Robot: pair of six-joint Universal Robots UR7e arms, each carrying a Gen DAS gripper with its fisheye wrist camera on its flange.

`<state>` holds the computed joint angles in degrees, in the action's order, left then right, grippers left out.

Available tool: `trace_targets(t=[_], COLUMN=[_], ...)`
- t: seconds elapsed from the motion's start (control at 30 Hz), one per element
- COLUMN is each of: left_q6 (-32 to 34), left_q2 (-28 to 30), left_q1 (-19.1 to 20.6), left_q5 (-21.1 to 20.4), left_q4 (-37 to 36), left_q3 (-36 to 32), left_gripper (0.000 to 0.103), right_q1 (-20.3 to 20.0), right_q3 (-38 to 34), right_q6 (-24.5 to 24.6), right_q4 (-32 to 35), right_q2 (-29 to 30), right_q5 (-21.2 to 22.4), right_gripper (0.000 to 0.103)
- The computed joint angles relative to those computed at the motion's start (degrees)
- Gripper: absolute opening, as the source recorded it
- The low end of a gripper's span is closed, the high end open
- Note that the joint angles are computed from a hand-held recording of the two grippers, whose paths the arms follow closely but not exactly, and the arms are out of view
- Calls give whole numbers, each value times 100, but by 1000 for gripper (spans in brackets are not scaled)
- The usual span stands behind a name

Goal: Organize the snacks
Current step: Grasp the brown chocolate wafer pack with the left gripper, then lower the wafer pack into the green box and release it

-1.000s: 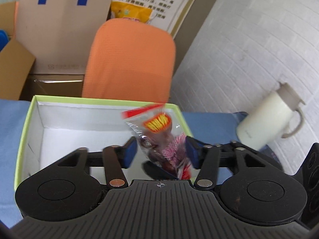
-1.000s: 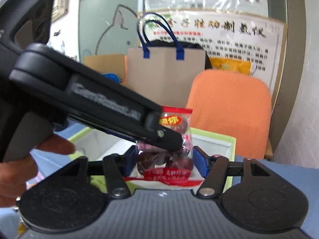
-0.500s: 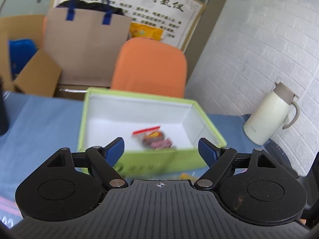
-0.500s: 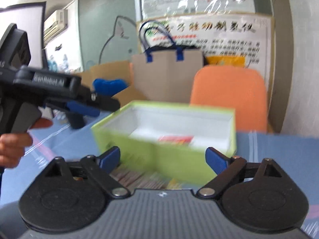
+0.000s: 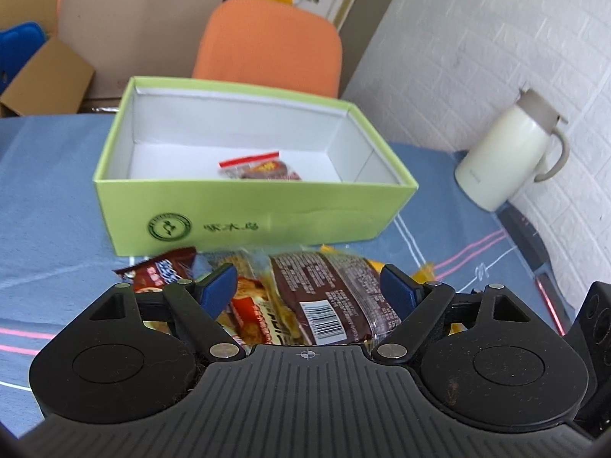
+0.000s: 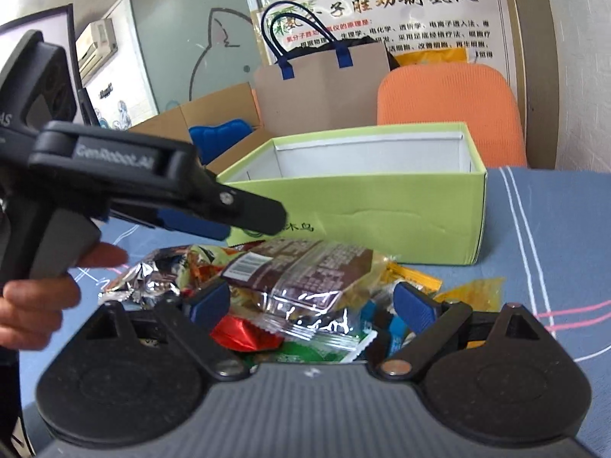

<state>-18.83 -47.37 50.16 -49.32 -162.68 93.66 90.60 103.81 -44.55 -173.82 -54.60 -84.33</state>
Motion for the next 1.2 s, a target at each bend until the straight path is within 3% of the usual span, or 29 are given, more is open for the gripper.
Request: trace_targets(t=[0.33, 0.4, 0.6, 0.77, 1.0, 1.2], left_q6=[-131, 6, -70, -70, -374, 400], left_q2=[114, 101, -11, -222, -351, -208], left_q1=[90, 65, -78, -226, -301, -256], left_q5=[-134, -136, -2, -177, -106, 374], left_q4=[218, 84, -319, -728, -793, -900], left_q3=[-109, -8, 322, 616, 781, 44], left_gripper=[64, 46, 28, 28, 28, 29], right_q1=[42, 97, 204, 244, 279, 599], right_q3=[-156, -137, 215, 623, 706, -60], right_q6=[-115, -231, -569, -695, -720, -1057], right_q4=[332, 252, -332, -1028, -1105, -1038], right_q2=[94, 133, 51, -190, -234, 261], right_q5=[33, -70, -220, -109, -90, 26], right_gripper=[94, 94, 85, 82, 83, 86])
